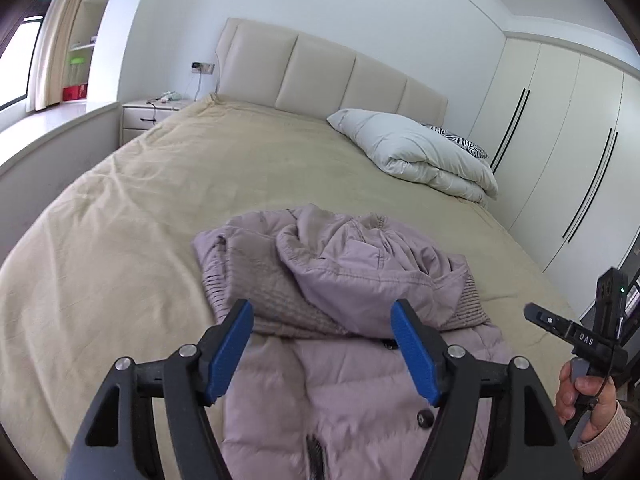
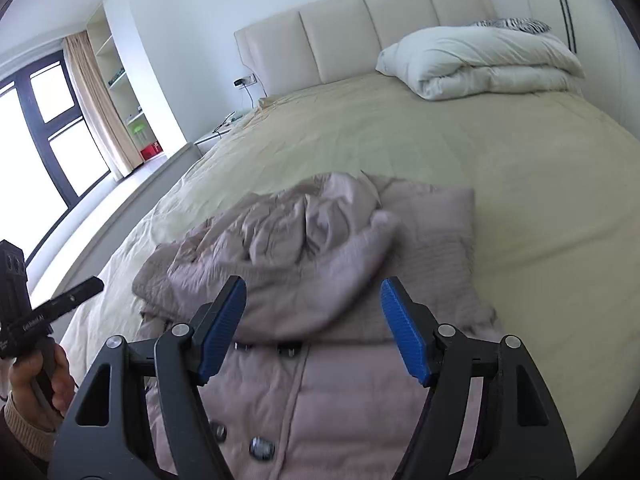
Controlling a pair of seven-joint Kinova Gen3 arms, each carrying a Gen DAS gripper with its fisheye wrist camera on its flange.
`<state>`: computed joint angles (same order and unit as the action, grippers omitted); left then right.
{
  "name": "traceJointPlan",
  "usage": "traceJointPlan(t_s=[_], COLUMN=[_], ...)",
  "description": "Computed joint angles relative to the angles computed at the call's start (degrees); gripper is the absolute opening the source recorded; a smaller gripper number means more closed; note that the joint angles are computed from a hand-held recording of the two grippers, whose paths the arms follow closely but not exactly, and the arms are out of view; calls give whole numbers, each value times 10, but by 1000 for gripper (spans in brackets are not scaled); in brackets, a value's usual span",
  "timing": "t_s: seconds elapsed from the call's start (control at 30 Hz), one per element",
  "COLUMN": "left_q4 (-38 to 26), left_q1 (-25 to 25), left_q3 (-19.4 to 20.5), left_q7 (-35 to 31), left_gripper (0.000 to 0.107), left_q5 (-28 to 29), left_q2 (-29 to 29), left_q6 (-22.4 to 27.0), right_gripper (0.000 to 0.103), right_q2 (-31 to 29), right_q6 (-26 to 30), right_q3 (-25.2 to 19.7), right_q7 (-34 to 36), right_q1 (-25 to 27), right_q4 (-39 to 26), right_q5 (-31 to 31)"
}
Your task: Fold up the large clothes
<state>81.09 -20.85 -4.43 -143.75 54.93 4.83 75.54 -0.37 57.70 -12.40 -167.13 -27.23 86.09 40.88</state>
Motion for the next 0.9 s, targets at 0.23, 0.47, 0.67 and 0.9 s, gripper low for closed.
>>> traceJointPlan(t_s=[0.23,0.47,0.67,0.9], left_q4=[-21,-10,84,128], left_q1=[-108,-170,-168,-160], left_q3=[-109,-141,-131,-136], left_q7=[-89,-137,-149,-201], left_gripper=[88,92,91,91], left_q5=[-3,-57,-173,-219], left_q2=[-62,-49,-48,-67], left_q6=[94,233,250,247], right_gripper=[69,69,69,69], right_q2=[-126,-192,-235,-286], right_q6=[144,271,304,293], right_q3=[-182,-237,-261,-239], right_q7=[-143,-156,-154,-145], right_q1=[7,-21,6,26], right_q4=[100,93,98,139], right_q5=[-24,-87,-180,-294])
